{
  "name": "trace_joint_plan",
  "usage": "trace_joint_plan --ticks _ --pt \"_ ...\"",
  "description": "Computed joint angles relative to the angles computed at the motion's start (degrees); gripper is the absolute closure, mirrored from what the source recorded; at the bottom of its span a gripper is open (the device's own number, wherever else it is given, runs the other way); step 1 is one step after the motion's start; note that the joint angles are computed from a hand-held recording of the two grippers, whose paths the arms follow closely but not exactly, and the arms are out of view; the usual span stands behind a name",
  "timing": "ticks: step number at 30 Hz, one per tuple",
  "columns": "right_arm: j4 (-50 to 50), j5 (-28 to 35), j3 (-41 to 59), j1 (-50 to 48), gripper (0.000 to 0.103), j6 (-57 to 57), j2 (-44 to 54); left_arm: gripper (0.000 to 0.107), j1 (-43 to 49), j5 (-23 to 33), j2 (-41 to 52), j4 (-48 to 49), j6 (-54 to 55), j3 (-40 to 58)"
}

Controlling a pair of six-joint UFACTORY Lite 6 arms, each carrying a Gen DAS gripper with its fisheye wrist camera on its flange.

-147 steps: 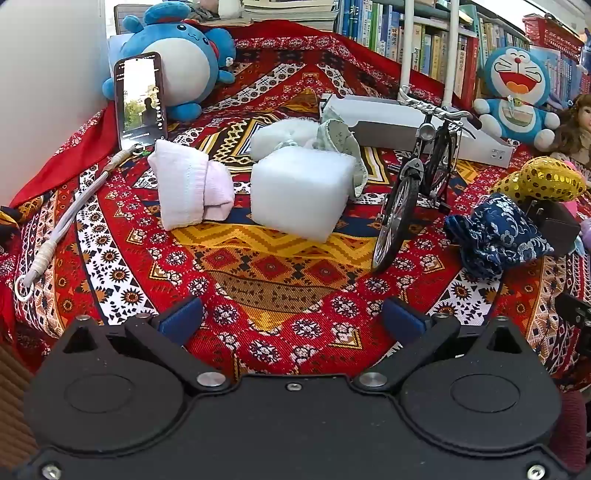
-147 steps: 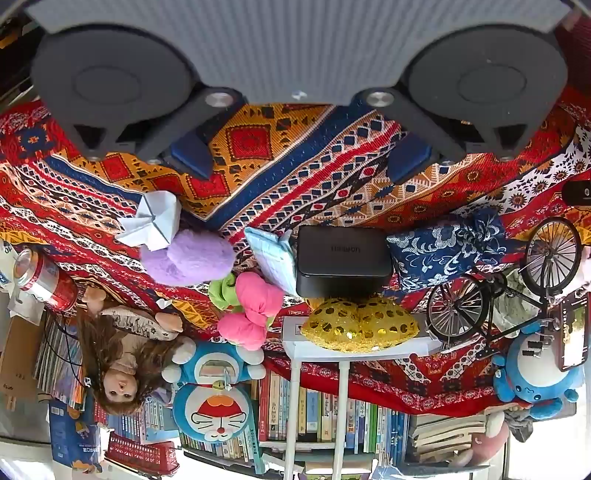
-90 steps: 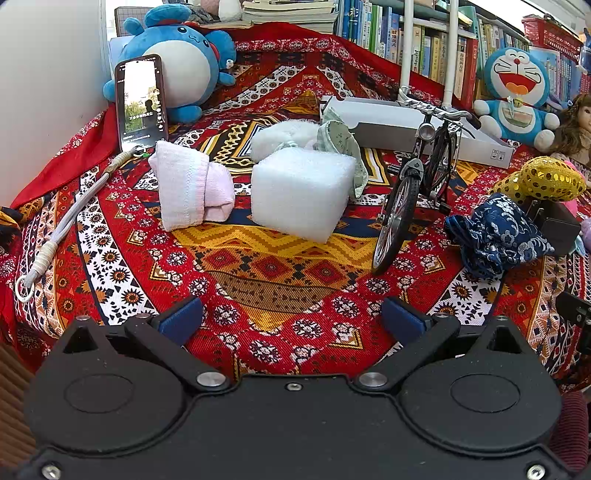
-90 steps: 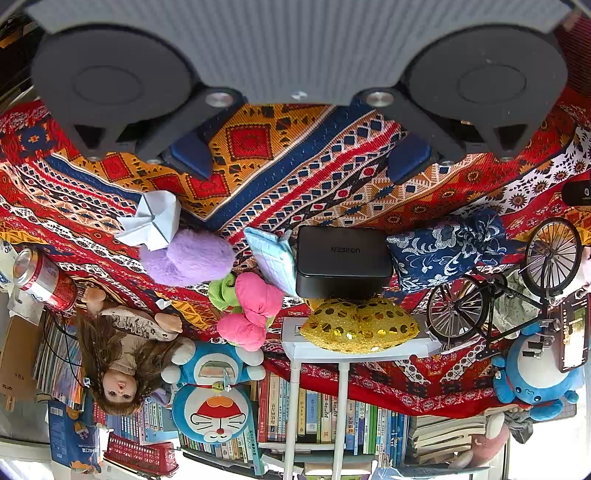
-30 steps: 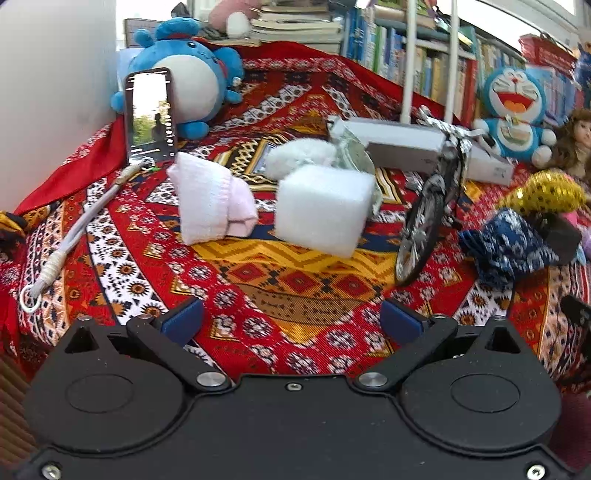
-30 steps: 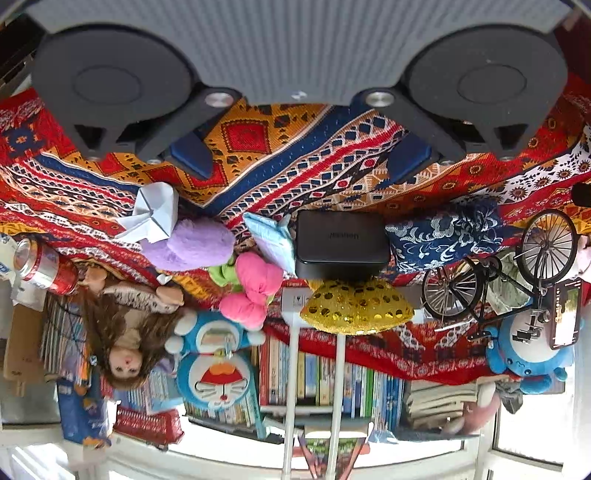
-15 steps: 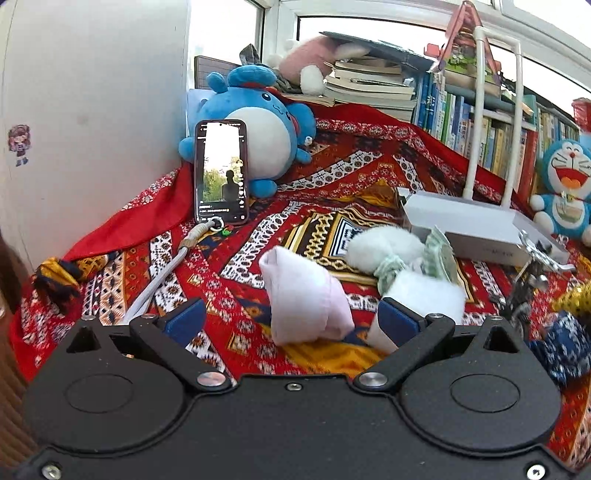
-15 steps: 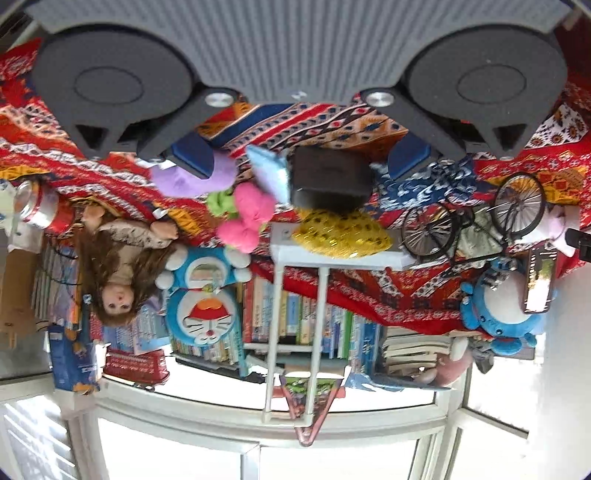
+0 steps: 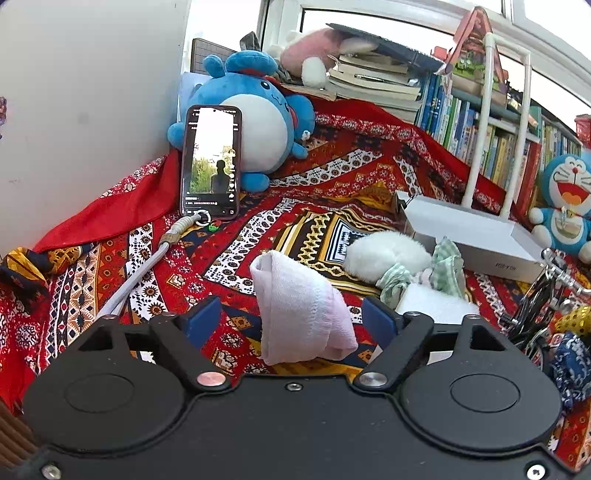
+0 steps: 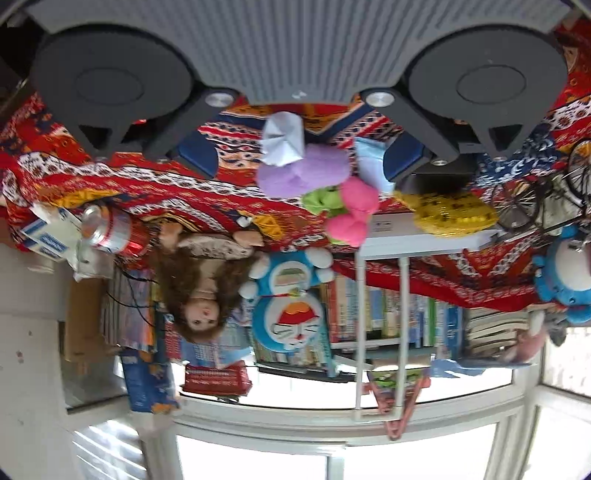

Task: Organize soft objects
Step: 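Grasp the pink cloth with the left gripper while the right grasps the paper origami, then carry the pink cloth with the left gripper while the right carries the origami to the tray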

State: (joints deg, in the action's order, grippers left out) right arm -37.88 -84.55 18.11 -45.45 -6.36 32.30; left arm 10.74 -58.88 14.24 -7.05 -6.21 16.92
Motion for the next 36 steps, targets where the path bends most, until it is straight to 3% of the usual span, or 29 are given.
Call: trace_joint_plan --ticks 14,16,22,27,31,34,36 --pt "4.16 1.2 0.89 2.19 0.022 0.31 1.2 0.035 0.18 0.18 4.39 -0.09 -0.33 3.18" --pt "5.0 1.51 0.84 2.66 0.024 0.18 1.2 0.042 0.5 0.18 4.47 0.97 -0.98 3.19" --pt "5.15 3.4 1.44 3.44 0.037 0.88 0.98 0.058 2.2 0.99 4.23 5.67 -3.31 3.4" --pt "5.94 5.16 2.88 4.71 0.046 1.45 1.25 0.057 2.38 1.35 4.07 6.47 -3.7 3.4" --pt "6.58 9.08 4.16 5.57 0.068 4.27 0.77 0.053 2.79 2.77 4.32 7.43 -4.96 4.12" --pt "5.97 8.7 3.66 5.03 0.07 3.89 0.8 0.055 3.44 3.97 4.9 9.15 -6.54 5.08" --pt "5.32 8.12 2.93 4.62 0.07 3.37 0.3 0.065 3.65 4.6 4.82 10.18 -7.41 5.27"
